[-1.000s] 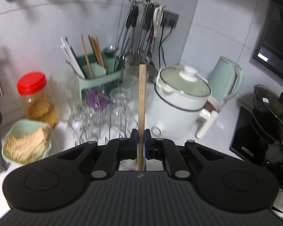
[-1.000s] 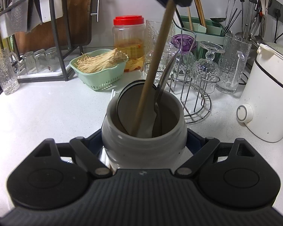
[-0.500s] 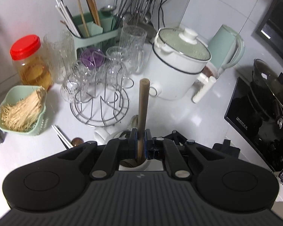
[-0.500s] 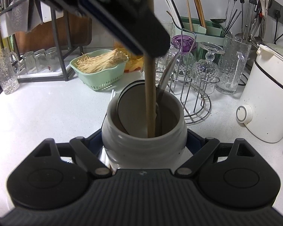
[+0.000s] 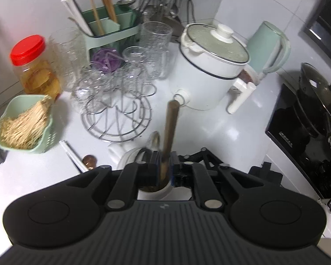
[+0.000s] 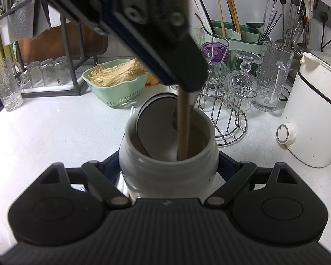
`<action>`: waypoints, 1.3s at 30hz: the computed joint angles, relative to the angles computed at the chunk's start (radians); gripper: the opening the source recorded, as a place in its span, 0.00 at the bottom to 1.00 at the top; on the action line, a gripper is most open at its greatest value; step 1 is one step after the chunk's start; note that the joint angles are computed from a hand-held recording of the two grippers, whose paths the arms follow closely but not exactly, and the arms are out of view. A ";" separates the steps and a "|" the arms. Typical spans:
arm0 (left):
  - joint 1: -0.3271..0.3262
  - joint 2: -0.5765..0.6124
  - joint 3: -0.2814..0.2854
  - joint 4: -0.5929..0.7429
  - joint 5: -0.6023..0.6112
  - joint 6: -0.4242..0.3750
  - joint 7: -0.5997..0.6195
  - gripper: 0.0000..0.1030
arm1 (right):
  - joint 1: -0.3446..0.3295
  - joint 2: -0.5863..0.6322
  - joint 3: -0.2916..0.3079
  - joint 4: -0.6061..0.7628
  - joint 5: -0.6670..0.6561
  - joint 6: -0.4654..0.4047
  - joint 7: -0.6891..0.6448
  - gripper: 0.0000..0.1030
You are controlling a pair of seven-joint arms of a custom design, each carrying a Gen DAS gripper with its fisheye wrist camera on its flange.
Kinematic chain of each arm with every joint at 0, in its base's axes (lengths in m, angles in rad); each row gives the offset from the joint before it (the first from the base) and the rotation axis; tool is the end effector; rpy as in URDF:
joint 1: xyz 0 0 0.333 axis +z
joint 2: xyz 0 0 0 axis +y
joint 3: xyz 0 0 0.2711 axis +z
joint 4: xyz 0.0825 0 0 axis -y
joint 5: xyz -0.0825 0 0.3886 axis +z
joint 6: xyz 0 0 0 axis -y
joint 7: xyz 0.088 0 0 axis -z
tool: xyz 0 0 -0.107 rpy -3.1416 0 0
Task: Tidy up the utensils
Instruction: 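Lower the chopstick into the white jar and open the left gripper, then move the open left gripper over the metal fork on the counter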
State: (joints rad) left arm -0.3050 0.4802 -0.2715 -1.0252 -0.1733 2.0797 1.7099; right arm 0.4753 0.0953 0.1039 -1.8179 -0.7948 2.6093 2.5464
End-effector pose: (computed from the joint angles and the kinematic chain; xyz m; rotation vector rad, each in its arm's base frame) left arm 0.6187 -0.3464 0.6114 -1.3432 2.5757 -0.9794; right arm 0.5246 0.3590 0.5110 -1.8054 1.5484 -0.7825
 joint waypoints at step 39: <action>0.098 -0.342 0.037 -0.480 -0.129 0.230 -0.003 0.54 | -0.010 -0.021 -0.001 -0.010 -0.050 -0.069 0.097 0.88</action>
State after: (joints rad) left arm -0.2069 0.1385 -0.2345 -1.5054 -0.3024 2.3094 1.7064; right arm 0.4651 0.0741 0.1033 -1.8280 -0.8446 2.5407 2.6432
